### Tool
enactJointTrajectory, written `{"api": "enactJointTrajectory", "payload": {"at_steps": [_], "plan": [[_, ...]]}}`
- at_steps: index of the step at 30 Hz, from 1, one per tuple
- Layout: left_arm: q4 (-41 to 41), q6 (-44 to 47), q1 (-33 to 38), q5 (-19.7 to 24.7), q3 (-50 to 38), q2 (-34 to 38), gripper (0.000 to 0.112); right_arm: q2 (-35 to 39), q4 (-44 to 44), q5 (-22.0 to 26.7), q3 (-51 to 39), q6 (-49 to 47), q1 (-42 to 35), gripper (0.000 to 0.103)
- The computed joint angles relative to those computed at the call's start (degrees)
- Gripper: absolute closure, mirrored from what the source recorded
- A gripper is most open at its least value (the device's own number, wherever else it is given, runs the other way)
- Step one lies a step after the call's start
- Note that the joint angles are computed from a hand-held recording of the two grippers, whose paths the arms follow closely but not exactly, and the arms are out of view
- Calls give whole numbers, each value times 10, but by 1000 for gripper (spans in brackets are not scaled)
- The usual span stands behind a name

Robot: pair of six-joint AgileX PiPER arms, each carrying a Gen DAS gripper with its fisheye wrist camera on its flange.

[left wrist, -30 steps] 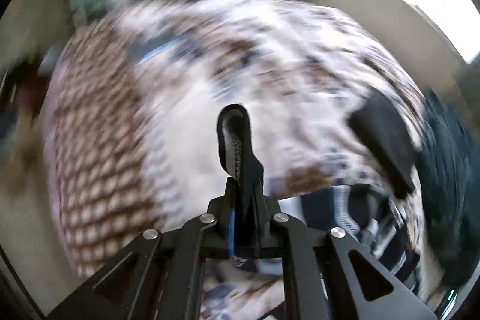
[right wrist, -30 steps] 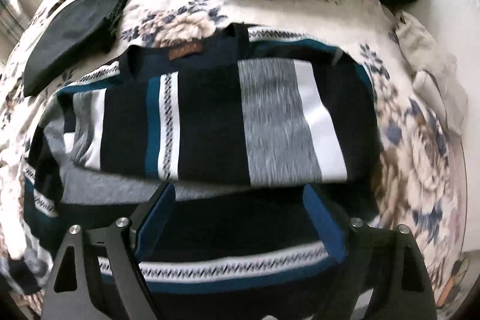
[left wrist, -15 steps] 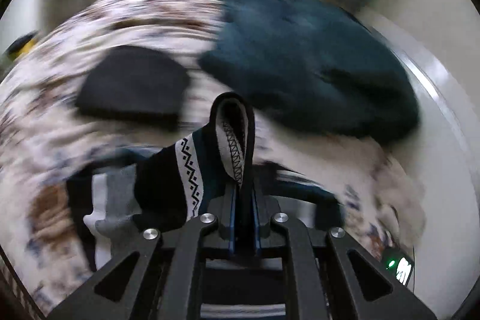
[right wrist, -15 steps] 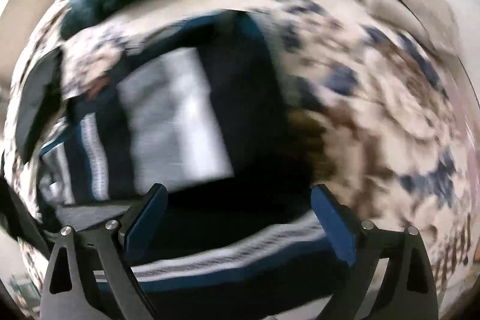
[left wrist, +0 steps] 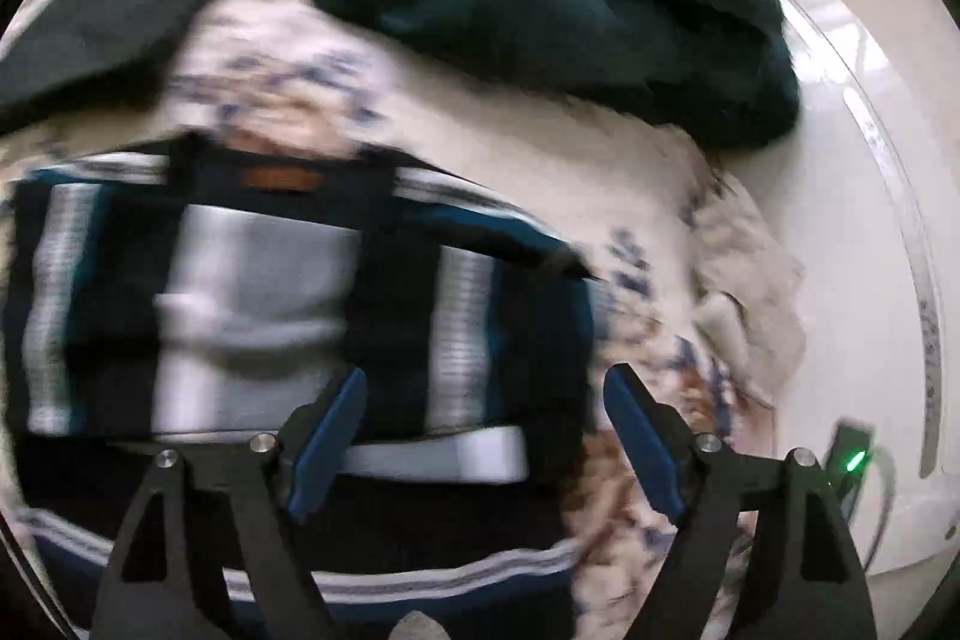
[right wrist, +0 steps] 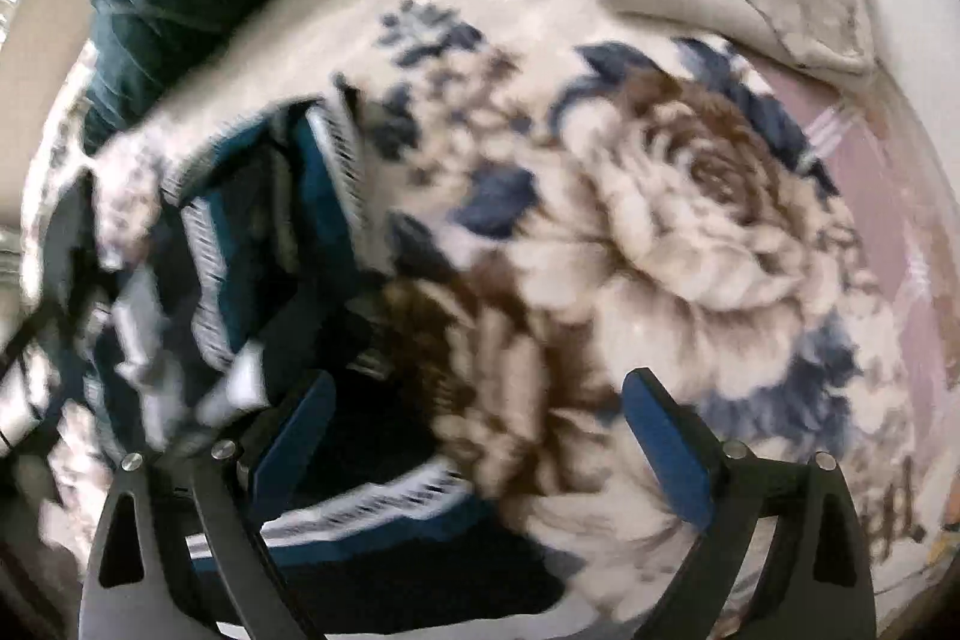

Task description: Fold small clothes

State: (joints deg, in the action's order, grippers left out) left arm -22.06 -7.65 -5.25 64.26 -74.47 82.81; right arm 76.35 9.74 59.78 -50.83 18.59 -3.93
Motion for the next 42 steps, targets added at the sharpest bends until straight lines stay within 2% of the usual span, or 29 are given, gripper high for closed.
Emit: {"api": "enactJointTrajectory", "payload": {"at_steps": [3,4,7,9,11,12,13,14,16,18,24,26,28,29,30,31,32,35,36,38,40,42], "plan": [[56,46,122,24,16,-29,31,29,67,-8,-39,-38,-4,5],[80,53,147,20,20,-27,31,44,84,-16,-51,-41,7,5],[174,75,228,-21,44,0,31,118,133,-49,-94,-57,38,5],[210,86,269,-48,52,42,31,169,128,-80,-124,-43,79,8],[232,89,292,-71,54,75,31,227,123,-94,-157,-43,106,35],[225,99,302,-78,52,85,31,251,112,-86,-176,-33,118,79],[229,96,301,-86,51,96,31,273,102,-79,-195,-25,126,100],[234,93,299,-92,49,103,31,281,82,-80,-206,-6,136,100],[225,105,300,-99,44,111,31,251,33,-97,-201,41,155,100],[212,116,302,-100,31,116,31,216,-14,-87,-205,79,161,100],[220,109,287,-107,-8,144,31,188,-34,-27,-211,86,114,100],[231,102,280,-107,-22,162,31,196,-44,-22,-204,83,105,100],[248,93,269,-107,-33,181,31,227,-16,8,-211,51,83,99],[256,92,270,-103,-48,200,31,252,-19,27,-221,53,81,96],[261,89,266,-95,-57,209,31,264,-43,41,-233,66,89,84],[262,85,266,-84,-66,213,31,269,-72,49,-243,86,100,65],[257,84,265,-79,-68,205,31,264,-119,58,-254,123,124,60],[245,92,257,-69,-67,170,31,227,-176,35,-256,180,182,50],[237,96,248,-67,-58,150,31,220,-176,20,-258,186,207,44],[236,100,221,-69,-38,123,31,234,-112,-17,-267,138,234,44],[233,113,199,-78,-29,129,31,292,-11,-29,-298,58,242,44],[260,100,178,-95,-17,148,31,354,48,-32,-329,17,246,44]]}}
